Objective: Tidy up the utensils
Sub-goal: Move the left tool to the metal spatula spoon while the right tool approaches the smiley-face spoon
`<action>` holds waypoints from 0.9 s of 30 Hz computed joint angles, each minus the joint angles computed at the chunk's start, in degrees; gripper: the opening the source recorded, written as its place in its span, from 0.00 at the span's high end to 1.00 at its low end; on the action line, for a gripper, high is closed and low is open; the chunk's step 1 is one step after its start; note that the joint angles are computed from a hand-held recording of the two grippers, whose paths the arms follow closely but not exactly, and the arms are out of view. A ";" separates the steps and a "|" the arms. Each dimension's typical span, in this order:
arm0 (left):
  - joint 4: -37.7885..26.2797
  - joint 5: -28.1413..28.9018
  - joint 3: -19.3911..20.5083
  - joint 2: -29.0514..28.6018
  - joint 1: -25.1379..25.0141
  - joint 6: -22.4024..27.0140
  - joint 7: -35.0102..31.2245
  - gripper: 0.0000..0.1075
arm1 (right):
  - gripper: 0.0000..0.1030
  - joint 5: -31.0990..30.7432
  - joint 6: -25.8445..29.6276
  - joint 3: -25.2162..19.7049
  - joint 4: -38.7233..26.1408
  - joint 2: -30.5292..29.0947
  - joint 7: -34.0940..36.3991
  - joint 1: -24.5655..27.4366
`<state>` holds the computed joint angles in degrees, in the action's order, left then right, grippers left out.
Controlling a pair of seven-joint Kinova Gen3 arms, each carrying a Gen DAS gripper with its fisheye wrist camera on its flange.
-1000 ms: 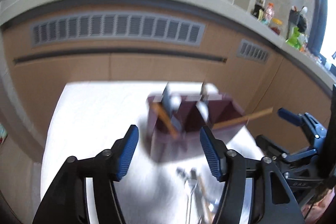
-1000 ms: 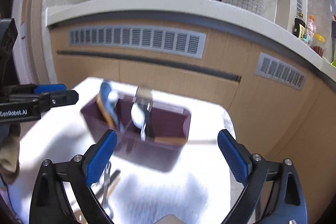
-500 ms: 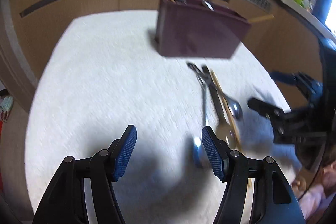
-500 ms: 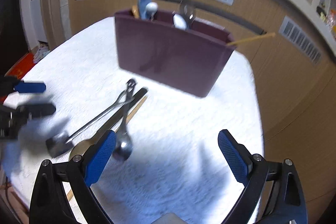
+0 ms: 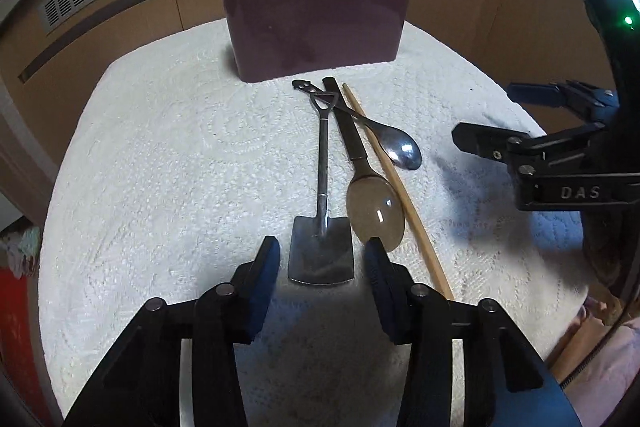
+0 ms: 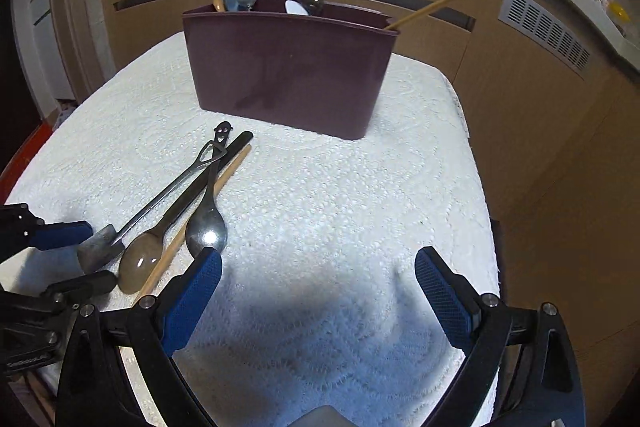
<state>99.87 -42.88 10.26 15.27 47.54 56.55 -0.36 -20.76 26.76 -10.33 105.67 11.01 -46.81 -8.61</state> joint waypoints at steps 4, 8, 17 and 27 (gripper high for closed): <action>0.49 -2.31 -0.26 -1.07 1.41 2.34 3.39 0.69 | 0.07 -3.48 3.05 -1.01 -1.12 0.55 3.41 2.00; 0.86 -6.66 0.66 -3.57 2.06 6.47 7.34 0.69 | 0.24 -7.79 4.92 -2.34 -1.96 0.36 9.24 3.09; 1.09 -12.65 3.16 -6.32 -1.13 11.32 10.65 0.69 | 0.77 -5.86 15.38 -2.05 -12.75 6.75 10.16 -2.91; 3.81 -14.12 4.31 -8.25 -4.32 8.01 13.31 0.69 | 0.76 6.97 15.23 0.37 -25.16 17.34 -4.38 -13.22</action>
<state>103.67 -57.00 14.57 7.02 43.22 64.57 12.95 -13.79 41.99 -9.96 80.51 28.36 -51.19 -21.83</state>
